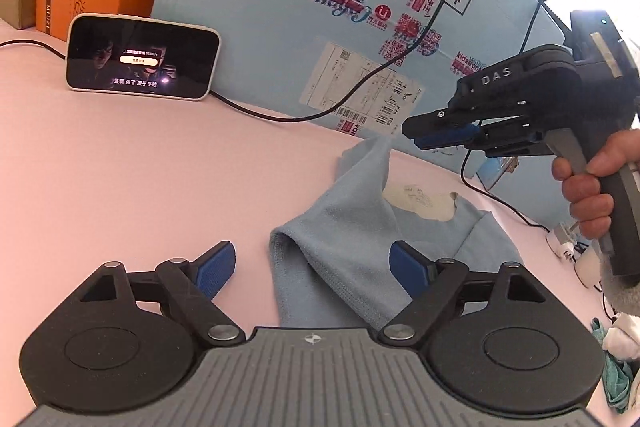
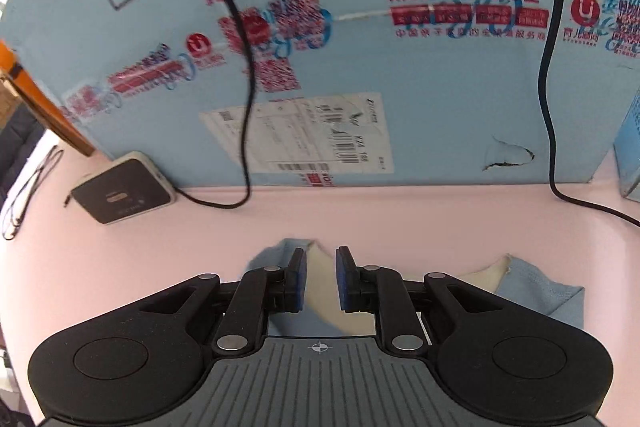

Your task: Fold clothes

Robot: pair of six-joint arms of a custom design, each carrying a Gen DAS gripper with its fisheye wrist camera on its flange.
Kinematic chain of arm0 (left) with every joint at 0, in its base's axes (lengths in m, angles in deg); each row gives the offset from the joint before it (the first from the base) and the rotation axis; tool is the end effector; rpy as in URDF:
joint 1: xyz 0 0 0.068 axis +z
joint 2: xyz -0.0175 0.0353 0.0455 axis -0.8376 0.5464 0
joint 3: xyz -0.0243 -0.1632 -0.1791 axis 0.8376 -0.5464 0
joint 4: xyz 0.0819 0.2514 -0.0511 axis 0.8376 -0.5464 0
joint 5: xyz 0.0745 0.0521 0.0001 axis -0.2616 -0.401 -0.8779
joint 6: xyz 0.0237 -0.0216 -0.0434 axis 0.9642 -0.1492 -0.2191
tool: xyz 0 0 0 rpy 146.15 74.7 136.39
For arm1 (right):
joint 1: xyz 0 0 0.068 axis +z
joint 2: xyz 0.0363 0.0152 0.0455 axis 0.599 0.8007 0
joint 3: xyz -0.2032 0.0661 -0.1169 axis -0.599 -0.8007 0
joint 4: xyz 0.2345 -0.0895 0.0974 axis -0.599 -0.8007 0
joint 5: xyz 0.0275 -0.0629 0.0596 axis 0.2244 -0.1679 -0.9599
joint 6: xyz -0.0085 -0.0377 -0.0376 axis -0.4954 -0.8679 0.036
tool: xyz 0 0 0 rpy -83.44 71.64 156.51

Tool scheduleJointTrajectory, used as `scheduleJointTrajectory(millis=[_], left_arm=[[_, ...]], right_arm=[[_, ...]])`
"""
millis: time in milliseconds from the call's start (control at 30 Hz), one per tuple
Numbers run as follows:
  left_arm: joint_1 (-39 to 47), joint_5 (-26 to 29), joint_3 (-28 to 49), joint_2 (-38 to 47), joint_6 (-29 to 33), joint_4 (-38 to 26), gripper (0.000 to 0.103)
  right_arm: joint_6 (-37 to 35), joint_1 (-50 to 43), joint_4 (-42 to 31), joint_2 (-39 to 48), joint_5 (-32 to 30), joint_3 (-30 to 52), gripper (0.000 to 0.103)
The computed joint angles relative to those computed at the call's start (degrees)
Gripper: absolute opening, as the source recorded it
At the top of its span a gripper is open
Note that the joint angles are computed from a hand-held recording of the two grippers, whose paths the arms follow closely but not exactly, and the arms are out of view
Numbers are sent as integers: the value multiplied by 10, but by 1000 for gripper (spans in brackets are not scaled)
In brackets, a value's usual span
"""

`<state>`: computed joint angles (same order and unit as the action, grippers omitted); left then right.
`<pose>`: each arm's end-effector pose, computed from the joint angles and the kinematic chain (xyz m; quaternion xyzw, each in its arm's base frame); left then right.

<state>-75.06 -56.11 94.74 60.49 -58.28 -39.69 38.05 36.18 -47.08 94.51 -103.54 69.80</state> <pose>0.1133 -0.0416 0.1959 -0.0156 0.8819 -0.2154 0.4190 0.2401 0.0102 0.2235 -0.0188 0.9405 0.1810 0.2868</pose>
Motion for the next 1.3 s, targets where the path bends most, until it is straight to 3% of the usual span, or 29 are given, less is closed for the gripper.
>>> scheduleJointTrajectory(millis=[167, 300, 400, 533, 767, 833, 900, 1067, 1233, 1267, 1300], left_arm=[[-32, -66, 20, -2, 3, 10, 83], [-93, -118, 32, 48, 16, 57, 83], [-122, -131, 40, 49, 23, 43, 83], [-126, -100, 32, 14, 14, 10, 83], [-99, -37, 35, 36, 5, 29, 83], [-90, -31, 36, 46, 3, 28, 83], [-83, -29, 37, 58, 1, 26, 83], [-47, 22, 28, 61, -2, 28, 83], [-17, 87, 6, 81, -27, 89, 83], [-18, 87, 4, 91, -29, 101, 83], [-13, 95, 1, 105, -33, 118, 83]], right_arm=[[-3, 32, -17, -33, -53, 9, 19], [-9, 105, 19, -10, -8, 1, 19], [-5, 123, 9, 24, 45, 0, 19], [-16, 65, -28, -18, 20, -38, 19], [-45, 16, -56, -59, -8, -42, 21], [-54, 12, -49, -58, -8, -32, 27], [-59, 13, -42, -41, 10, -19, 30], [-40, -10, -11, 58, -29, 24, 30], [-47, -16, -58, 176, -68, 108, 30], [-47, -14, -59, 182, -69, 111, 25], [-45, -11, -61, 186, -71, 112, 14]])
